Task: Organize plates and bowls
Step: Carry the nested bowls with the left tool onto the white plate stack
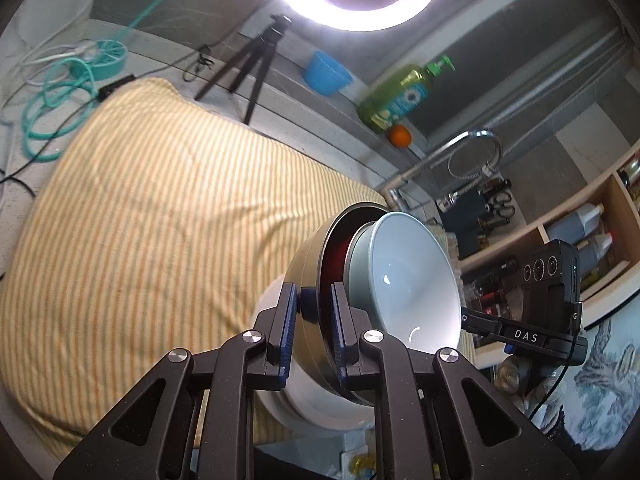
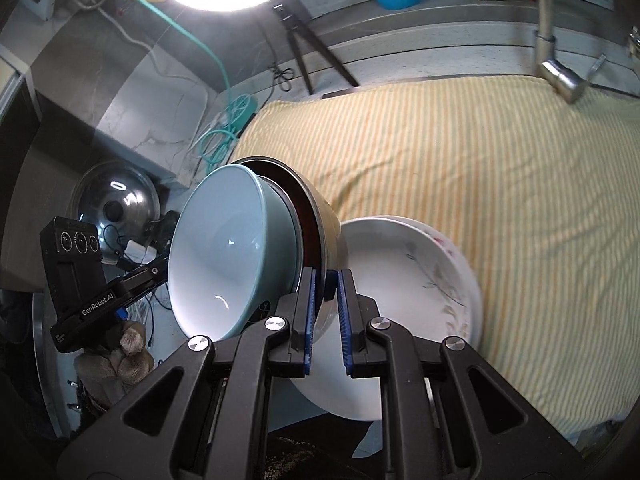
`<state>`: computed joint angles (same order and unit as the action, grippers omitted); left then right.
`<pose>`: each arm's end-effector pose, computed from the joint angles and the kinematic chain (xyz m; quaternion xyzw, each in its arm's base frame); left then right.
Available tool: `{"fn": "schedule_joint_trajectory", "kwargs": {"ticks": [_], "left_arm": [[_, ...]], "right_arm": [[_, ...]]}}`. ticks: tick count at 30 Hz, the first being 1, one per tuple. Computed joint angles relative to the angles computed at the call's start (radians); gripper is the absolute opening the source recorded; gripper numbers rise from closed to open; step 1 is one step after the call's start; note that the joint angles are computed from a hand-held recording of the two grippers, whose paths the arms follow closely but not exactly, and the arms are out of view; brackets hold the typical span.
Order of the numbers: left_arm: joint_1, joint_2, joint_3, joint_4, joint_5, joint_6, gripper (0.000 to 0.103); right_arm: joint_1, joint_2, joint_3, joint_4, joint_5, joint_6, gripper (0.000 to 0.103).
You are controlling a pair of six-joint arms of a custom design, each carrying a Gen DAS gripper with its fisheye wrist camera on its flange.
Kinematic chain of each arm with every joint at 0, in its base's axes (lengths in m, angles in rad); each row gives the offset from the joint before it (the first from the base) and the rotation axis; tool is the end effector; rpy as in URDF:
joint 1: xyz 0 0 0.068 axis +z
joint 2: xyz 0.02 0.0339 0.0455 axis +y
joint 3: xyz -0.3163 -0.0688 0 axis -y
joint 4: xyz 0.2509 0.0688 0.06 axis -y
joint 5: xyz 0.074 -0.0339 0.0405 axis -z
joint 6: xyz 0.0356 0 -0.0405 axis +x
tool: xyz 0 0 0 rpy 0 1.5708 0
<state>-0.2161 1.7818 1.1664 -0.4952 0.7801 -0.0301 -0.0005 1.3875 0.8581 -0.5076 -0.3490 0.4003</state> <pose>0.3559 -0.1038 0.2380 0.1700 0.8886 -0.3933 0.1639 0.2639 0.0120 0.2571 0.1442 0.9400 0.2157 0.2213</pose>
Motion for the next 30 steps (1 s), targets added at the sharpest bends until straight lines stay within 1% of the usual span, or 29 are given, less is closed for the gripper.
{"fn": "schedule_joint_trajectory", "kwargs": {"ticks": [8, 12, 22, 30], "left_arm": [[-0.072, 0.014, -0.010, -0.023, -0.005, 0.017, 0.013], [-0.092, 0.022, -0.015, -0.036, -0.018, 0.023, 0.013], [-0.109, 0.015, -0.024, -0.052, -0.041, 0.027, 0.013], [-0.112, 0.026, -0.023, -0.056, -0.054, 0.027, 0.013]], "right_arm": [[-0.101, -0.068, -0.074, -0.035, -0.006, -0.028, 0.012], [-0.126, -0.071, -0.095, -0.030, -0.008, -0.032, 0.012], [-0.139, -0.066, -0.139, -0.009, -0.018, -0.038, 0.012], [-0.132, -0.055, -0.146, 0.004, -0.018, -0.033, 0.012]]}}
